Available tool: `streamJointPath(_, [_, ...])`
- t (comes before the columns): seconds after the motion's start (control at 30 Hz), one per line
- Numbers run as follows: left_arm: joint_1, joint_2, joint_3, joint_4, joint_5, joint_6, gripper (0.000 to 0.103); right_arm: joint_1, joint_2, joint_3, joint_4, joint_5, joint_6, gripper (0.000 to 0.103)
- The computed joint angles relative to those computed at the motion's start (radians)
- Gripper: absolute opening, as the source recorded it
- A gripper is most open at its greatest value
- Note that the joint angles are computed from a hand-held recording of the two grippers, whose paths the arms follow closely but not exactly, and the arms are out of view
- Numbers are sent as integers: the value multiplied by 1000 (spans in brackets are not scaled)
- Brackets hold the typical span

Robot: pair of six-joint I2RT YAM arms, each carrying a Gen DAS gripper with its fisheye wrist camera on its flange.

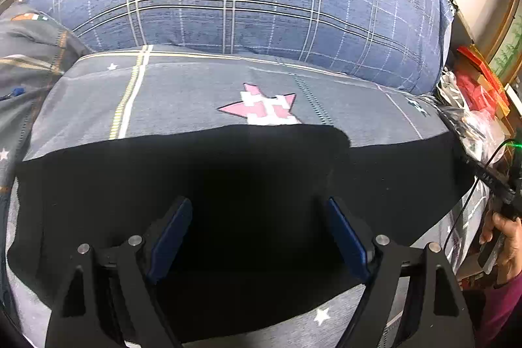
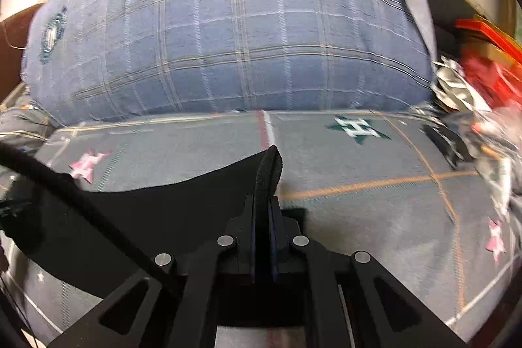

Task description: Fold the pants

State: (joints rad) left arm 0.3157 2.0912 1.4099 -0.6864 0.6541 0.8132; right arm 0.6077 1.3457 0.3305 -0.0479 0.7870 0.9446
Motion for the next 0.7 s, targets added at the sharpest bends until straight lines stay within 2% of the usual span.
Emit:
streamJointPath(0.1, [32, 5, 11, 4, -1, 1, 83, -68, 136, 8, 90, -90, -21, 7])
streamJointPath(0.17, [76, 19, 47, -24, 16, 14, 83, -58, 213, 23, 114, -72, -7, 8])
streamJointPath(0.23, [113, 29, 76, -32, 18, 20, 83, -13, 213, 75, -23, -39, 56, 10])
streamJointPath(0.27, [136, 39, 100, -38, 18, 24, 83, 3, 199, 105, -109, -21, 98, 16])
streamJointPath(0.3, [151, 49, 119, -43, 19, 27, 83, 20, 184, 109, -131, -8, 117, 21])
streamJointPath(0.33, [169, 62, 144, -48, 17, 27, 83, 54, 146, 106, -138, 6, 132, 21])
streamJointPath(0.37, [185, 80, 173, -55, 12, 24, 83, 88, 124, 99, -121, 11, 142, 22])
streamJointPath(0.43, [211, 123, 245, -90, 6, 9, 83, 136, 106, 111, -77, 9, 116, 35])
streamJointPath(0.47, [223, 148, 288, -117, 9, -3, 83, 170, 121, 133, -62, 14, 113, 50])
streamJointPath(0.5, [231, 163, 316, -135, 12, -14, 83, 197, 136, 151, -4, 1, 73, 58])
streamJointPath(0.6, [247, 198, 374, -192, 19, -19, 83, 230, 223, 220, 161, -64, -62, 58])
streamJointPath(0.7, [252, 180, 337, -181, 24, 3, 83, 253, 348, 329, 254, -117, -144, 58])
